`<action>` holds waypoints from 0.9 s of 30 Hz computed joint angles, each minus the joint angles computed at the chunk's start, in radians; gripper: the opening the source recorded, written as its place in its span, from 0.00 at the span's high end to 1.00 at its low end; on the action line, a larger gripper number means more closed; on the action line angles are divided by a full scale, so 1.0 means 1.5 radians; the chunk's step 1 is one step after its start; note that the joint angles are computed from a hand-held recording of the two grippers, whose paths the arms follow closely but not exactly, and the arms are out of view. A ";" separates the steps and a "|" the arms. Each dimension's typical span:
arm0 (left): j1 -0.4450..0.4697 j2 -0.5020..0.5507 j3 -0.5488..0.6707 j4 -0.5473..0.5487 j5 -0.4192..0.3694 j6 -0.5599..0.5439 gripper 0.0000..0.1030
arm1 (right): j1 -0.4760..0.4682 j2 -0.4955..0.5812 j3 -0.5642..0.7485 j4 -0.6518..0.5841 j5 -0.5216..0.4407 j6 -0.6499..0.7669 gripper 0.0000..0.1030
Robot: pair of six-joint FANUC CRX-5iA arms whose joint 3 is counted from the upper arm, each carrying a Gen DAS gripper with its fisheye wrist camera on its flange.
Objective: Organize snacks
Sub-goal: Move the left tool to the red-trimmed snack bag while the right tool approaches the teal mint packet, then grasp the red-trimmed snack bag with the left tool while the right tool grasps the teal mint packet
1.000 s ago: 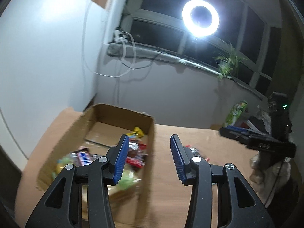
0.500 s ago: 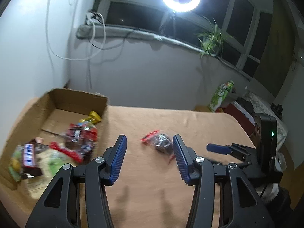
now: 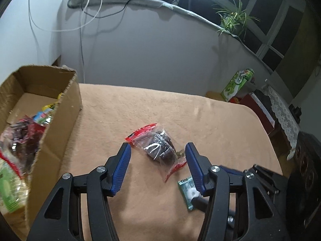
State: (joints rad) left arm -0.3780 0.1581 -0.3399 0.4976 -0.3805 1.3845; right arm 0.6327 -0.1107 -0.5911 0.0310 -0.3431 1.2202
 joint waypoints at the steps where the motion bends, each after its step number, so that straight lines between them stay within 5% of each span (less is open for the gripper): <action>1: 0.000 0.004 0.006 -0.005 -0.005 0.006 0.46 | 0.001 0.000 0.000 -0.002 -0.001 0.002 0.38; 17: -0.003 0.082 0.100 -0.087 -0.067 0.093 0.40 | 0.031 0.006 -0.032 0.133 0.013 -0.131 0.51; 27: -0.020 0.081 0.123 -0.213 -0.060 0.153 0.44 | 0.051 0.023 -0.047 0.234 0.002 -0.211 0.65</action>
State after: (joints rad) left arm -0.4073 0.2799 -0.1561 0.1781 -0.4701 1.6141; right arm 0.7091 -0.0758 -0.6611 0.3825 -0.3401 0.9036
